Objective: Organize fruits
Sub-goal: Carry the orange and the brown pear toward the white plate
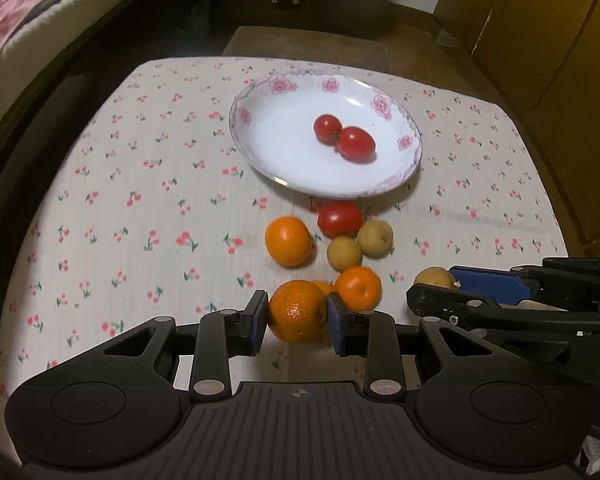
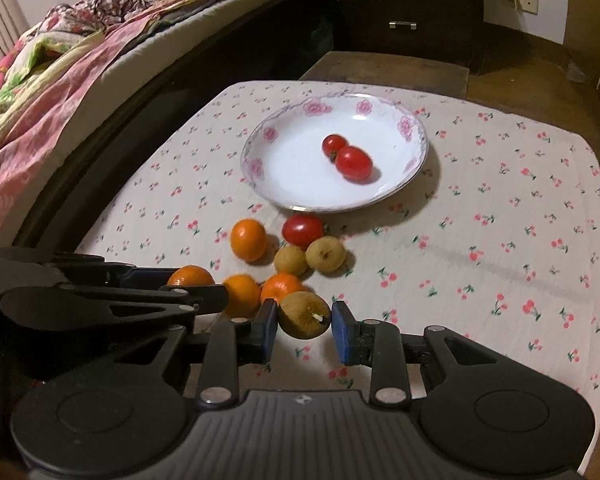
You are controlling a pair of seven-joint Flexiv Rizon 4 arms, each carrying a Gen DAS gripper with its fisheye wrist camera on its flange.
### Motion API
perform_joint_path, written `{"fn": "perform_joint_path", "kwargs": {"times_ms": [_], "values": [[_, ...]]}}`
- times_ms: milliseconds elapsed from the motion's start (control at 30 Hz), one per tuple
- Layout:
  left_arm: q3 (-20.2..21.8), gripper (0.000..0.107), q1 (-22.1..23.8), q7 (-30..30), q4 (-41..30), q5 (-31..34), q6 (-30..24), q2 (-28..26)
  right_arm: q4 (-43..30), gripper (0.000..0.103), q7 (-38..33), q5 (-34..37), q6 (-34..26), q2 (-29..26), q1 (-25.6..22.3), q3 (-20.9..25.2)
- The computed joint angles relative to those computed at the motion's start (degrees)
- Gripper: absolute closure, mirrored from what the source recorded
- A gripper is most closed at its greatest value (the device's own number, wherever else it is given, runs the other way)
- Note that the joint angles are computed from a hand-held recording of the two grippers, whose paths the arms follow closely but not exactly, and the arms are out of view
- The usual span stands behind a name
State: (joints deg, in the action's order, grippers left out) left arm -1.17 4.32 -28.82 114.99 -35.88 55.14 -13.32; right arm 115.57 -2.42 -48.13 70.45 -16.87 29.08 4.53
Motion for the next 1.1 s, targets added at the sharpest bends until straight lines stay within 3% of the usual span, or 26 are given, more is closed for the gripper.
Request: {"fn": "perform_joint_path", "kwargs": {"times_ms": [1100], "values": [[-3.02,0.069,-1.54,-6.46,-9.00,3.85,3.86,-6.57,-5.66,0.073,-5.34,1.98,-0.69,-3.17,-2.23,-2.82]]}}
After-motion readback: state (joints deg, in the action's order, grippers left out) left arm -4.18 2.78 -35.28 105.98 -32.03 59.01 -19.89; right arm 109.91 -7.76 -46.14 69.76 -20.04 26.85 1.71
